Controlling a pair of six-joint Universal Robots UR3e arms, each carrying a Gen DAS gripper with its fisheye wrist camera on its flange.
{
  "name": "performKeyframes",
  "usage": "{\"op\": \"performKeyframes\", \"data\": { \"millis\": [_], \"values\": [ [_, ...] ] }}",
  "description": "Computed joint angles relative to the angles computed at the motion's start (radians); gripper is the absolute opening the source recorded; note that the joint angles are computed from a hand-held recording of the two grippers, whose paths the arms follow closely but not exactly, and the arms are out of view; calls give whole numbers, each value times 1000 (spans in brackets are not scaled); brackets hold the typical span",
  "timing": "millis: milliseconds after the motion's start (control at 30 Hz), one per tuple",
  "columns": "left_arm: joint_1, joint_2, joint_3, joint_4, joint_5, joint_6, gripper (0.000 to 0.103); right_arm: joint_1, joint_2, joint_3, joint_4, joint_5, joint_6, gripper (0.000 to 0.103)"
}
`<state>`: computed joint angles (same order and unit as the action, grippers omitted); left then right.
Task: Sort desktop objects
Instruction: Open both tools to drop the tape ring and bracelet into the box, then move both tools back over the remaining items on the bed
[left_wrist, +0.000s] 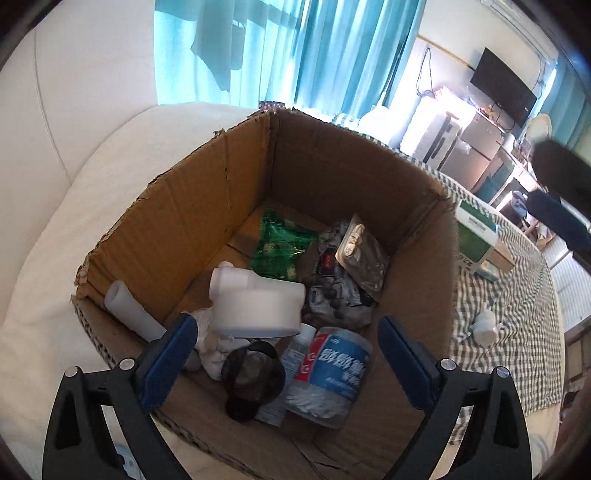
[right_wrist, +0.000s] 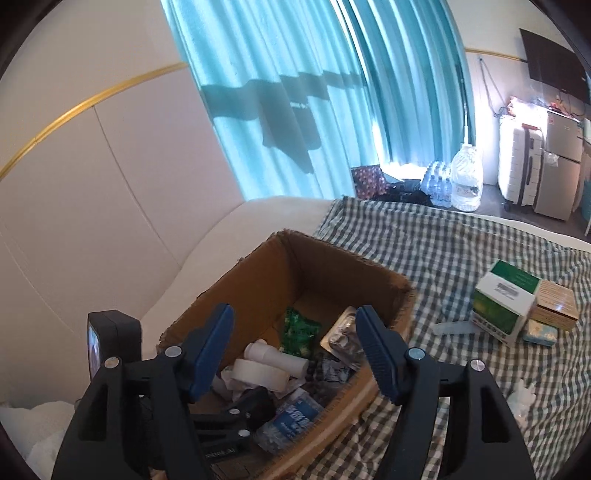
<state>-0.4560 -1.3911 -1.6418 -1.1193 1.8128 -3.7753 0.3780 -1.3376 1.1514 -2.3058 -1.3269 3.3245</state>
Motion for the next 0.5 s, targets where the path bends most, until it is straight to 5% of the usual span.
{"op": "performKeyframes", "data": {
  "millis": [333, 500],
  "values": [
    [-244, -208, 330, -131, 158, -185, 102, -324, -472, 461, 61, 13, -181, 76],
    [-367, -402, 531, -162, 197, -242, 102, -630, -734, 729, 175, 127, -314, 76]
  ]
}}
